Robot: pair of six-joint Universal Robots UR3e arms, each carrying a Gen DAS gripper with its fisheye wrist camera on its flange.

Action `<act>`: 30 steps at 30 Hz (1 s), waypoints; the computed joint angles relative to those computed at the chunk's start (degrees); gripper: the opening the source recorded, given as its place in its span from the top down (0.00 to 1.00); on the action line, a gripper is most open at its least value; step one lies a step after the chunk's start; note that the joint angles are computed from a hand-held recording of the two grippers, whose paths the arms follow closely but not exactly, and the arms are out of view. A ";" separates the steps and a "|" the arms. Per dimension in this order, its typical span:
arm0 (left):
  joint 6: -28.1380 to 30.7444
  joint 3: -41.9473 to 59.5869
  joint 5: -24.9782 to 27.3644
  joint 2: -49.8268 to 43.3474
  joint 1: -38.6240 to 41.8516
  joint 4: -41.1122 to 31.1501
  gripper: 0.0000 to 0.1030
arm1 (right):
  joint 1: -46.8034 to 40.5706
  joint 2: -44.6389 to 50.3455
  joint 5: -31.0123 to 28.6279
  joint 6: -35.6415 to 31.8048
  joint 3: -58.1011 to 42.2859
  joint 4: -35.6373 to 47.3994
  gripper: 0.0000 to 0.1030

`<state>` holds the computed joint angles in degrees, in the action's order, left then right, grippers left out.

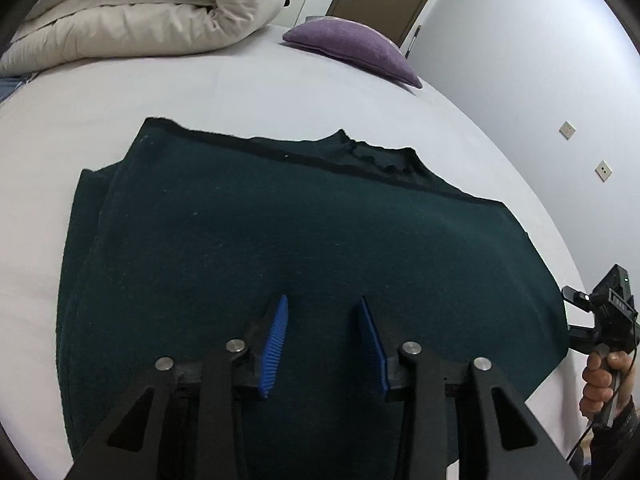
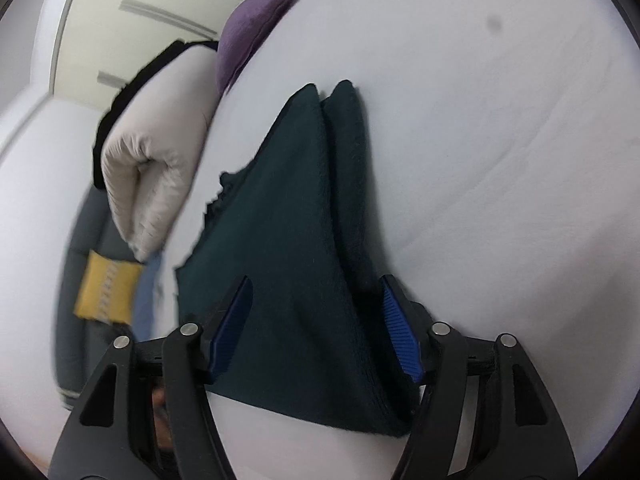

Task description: Fold small clothes

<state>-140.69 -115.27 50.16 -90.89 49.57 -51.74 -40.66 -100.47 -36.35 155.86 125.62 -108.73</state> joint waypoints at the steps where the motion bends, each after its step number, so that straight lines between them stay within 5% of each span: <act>1: 0.03 0.17 0.09 -0.22 -0.11 -0.19 0.62 | 0.81 1.72 0.57 0.91 -0.59 -0.93 0.48; 7: 0.06 1.54 -1.11 -1.88 0.58 -2.21 0.62 | 5.98 9.13 1.52 7.58 -1.58 -9.19 0.77; 12: 0.48 0.46 -1.07 -1.12 0.86 -1.70 0.62 | 6.78 8.67 0.65 10.99 -0.19 -13.27 0.83; 19: 2.94 0.49 -3.69 -0.89 3.48 -5.55 0.63 | 18.52 6.26 -11.40 23.90 -6.46 -23.83 0.85; 24: 7.43 4.17 -10.07 1.07 9.30 -20.26 0.59 | 37.21 10.46 -26.61 29.36 -22.57 -24.61 0.85; 30: 17.49 16.40 -18.38 -4.01 16.32 -46.21 0.32 | 65.03 29.66 -45.80 25.24 -49.70 -17.91 0.85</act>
